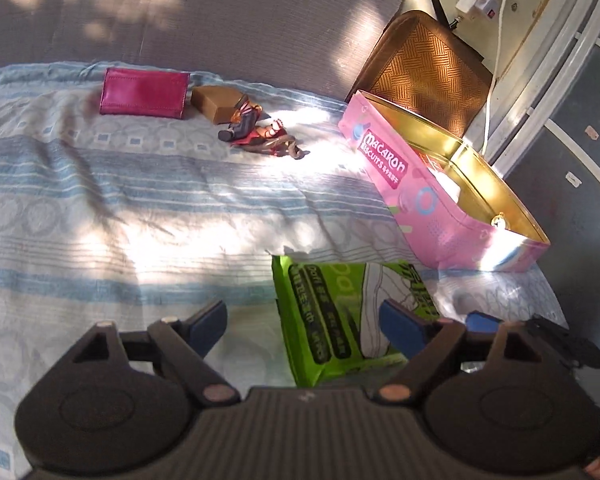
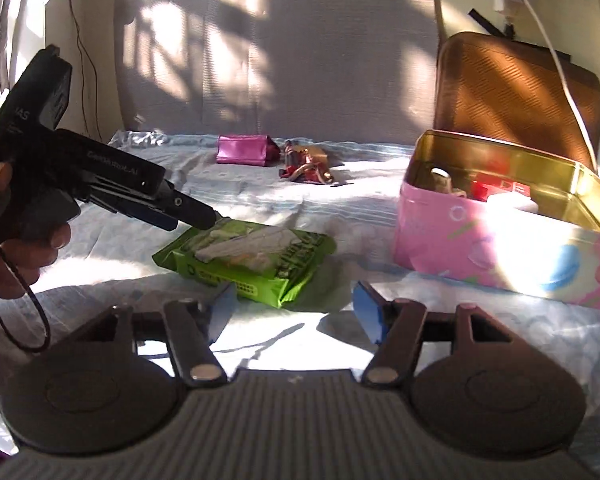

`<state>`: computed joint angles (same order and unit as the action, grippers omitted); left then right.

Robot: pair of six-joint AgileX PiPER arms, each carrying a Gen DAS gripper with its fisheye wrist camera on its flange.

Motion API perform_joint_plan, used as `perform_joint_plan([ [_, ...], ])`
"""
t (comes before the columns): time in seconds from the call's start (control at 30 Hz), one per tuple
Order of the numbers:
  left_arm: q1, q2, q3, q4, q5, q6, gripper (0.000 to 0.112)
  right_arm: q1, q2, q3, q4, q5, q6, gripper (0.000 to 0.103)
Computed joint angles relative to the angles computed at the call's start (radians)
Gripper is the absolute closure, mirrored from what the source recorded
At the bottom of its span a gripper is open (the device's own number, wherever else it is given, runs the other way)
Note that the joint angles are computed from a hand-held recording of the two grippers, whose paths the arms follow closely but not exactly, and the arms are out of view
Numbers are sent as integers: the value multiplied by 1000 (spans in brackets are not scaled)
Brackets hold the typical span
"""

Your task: Organize rigid objects

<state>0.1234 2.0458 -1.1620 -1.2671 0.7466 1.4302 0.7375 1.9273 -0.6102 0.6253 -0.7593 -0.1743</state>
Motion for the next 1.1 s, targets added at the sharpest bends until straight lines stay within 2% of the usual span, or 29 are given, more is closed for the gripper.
perform_joint_plan([
  [0.07,2,34,-24,7,37,-23,18,-52,24,-80,-55,112,10,30],
  [0.1,-7,31,-7,-31,21,16,19,-74,40,-118,-95,159,28,30],
  [0.13,-20,27,1,-48,6,36,35,-90,58,-149,-142,191,59,31],
  [0.17,-31,27,-7,-27,13,26,52,-85,67,-159,-149,184,64,32],
  [0.2,-44,25,-12,-7,21,8,62,-67,67,-164,-115,175,38,49],
  [0.23,-63,-12,23,-27,-11,30,61,-36,60,-160,-42,149,-21,54],
  [0.27,-71,-41,51,-63,-24,85,61,-6,53,-158,35,123,-84,54],
  [0.3,-78,-82,87,-118,-26,163,61,38,39,-137,117,56,-153,54],
  [0.37,-88,-133,106,-168,6,224,61,88,5,-91,192,-51,-211,54],
  [0.43,-123,-158,77,-181,47,213,61,109,-42,-24,225,-168,-237,54],
  [0.53,-235,-152,-6,-169,22,166,62,92,-101,58,271,-281,-267,54],
  [0.63,-367,-99,-105,-154,-43,118,61,12,-138,118,270,-305,-249,54],
  [0.8,-514,55,-337,-42,-123,-65,60,-213,-154,153,130,-248,-131,54],
  [0.87,-564,118,-428,2,-203,-142,48,-277,-106,103,135,-239,-140,53],
  [0.9,-597,143,-462,41,-287,-194,37,-300,-60,48,181,-238,-190,53],
  [0.93,-624,158,-486,121,-359,-278,36,-309,-17,-8,258,-247,-255,51],
  [1.0,-656,168,-489,267,-475,-436,38,-338,47,-65,338,-272,-299,50],
  [1.07,-642,139,-443,254,-483,-438,38,-358,28,-15,302,-269,-183,50],
  [1.1,-637,117,-406,202,-493,-379,38,-350,7,50,258,-297,-83,50],
])
